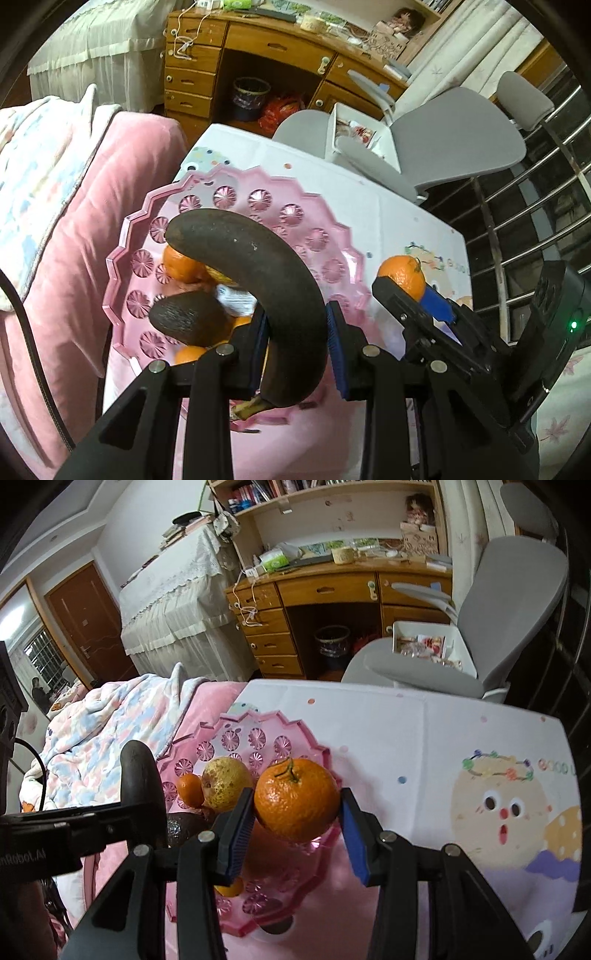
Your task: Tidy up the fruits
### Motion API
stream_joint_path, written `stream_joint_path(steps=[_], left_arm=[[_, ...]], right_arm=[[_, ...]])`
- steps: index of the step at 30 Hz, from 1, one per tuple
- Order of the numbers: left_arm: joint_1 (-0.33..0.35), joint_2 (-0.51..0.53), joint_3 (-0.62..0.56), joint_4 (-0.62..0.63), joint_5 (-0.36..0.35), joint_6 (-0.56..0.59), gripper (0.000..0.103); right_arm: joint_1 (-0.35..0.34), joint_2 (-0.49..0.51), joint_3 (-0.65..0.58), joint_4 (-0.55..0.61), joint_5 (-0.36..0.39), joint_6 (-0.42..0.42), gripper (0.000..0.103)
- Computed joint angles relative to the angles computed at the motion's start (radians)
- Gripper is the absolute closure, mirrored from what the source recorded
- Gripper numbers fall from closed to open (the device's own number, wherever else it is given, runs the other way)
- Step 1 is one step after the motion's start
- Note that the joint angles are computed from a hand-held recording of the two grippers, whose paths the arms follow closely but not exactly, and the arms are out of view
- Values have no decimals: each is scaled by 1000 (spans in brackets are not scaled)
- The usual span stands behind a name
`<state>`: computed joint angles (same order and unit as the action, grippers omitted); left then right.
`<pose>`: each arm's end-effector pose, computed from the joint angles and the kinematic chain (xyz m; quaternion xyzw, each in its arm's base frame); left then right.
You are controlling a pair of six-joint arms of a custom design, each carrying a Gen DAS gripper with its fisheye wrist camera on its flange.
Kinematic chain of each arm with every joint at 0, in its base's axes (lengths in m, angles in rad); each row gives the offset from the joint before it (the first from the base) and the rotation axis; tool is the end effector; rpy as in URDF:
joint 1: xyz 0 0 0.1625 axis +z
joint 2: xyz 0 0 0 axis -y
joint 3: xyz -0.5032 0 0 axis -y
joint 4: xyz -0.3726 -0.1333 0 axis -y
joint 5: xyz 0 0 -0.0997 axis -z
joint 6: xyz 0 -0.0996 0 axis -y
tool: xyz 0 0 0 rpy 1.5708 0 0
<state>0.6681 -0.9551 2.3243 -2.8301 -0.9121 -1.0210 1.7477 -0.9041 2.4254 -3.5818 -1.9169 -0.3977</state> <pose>-0.2374 -0.4348 0.1190 -0.0381 0.9442 -0.2352 0.2273 0.1792 -0.4369 0.1500 0.2308 -0.9283 0.2189 0.1923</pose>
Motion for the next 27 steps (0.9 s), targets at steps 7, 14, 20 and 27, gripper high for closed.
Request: stream_joint_path(steps=[7,14,20,27], left_arm=[[79,-2,4,-5,-41,48,74],[123,6,2,20,-84,44,73],[99,1,-3,57,-18,20,32],[65,-21,19,115,-14,-51,28]], right_arm=[[0,75,-21,19,-43,64,57],[4,106,-41,54,-72,102,57],[1,119,-33,10,-81,104,42],[-7,86,34,-35,-64,118,36]])
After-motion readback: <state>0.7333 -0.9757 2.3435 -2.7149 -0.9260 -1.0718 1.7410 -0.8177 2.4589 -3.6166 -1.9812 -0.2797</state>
